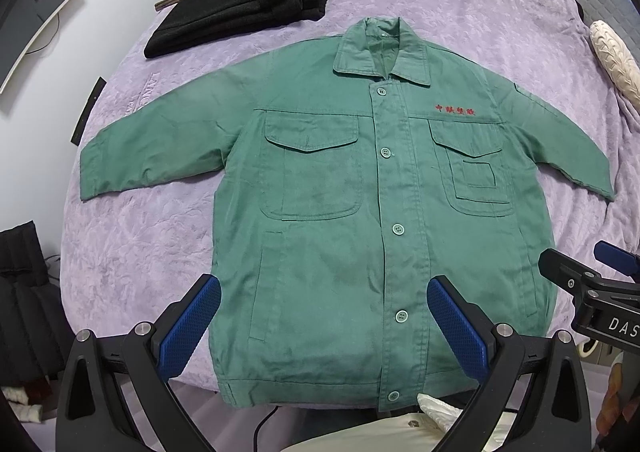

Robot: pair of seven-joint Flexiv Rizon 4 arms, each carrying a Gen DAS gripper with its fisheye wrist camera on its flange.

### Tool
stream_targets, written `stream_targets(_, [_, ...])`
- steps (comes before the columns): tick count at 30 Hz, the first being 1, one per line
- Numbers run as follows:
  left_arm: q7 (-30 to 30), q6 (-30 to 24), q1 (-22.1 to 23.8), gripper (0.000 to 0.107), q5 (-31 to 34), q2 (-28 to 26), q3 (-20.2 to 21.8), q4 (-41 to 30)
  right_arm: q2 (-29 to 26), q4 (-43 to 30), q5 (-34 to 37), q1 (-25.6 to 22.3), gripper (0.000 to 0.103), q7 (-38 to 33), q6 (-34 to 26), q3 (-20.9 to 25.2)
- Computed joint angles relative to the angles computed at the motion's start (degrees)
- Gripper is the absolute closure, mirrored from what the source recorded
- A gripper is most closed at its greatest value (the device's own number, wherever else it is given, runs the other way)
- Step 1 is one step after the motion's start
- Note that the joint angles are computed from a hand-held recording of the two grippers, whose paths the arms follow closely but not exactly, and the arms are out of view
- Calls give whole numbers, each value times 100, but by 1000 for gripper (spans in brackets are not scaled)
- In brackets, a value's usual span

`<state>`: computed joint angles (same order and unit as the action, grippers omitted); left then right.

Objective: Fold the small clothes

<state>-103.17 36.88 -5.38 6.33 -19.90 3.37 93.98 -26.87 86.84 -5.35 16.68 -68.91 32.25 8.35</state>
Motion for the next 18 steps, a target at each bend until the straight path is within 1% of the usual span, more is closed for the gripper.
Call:
stream_targets(7, [-339,-244,-138,4,86,-115,-15,-257,-47,-149,132,-174,0,-331,-81,-4])
stream_targets(11, [-558,-374,-256,4,203,-165,-19,-412,-95,-259,341,-307,0,-570,-175,31])
stream_targets(15, [-772,-516,-338,4,243,-203,-31,-479,-248,-472,747,-478,0,-962,-315,146])
stream_targets(18, [-903,-493,-302,4,109,-184,-43,-354,-399,-628,1197,-599,0,-1291,-323,296])
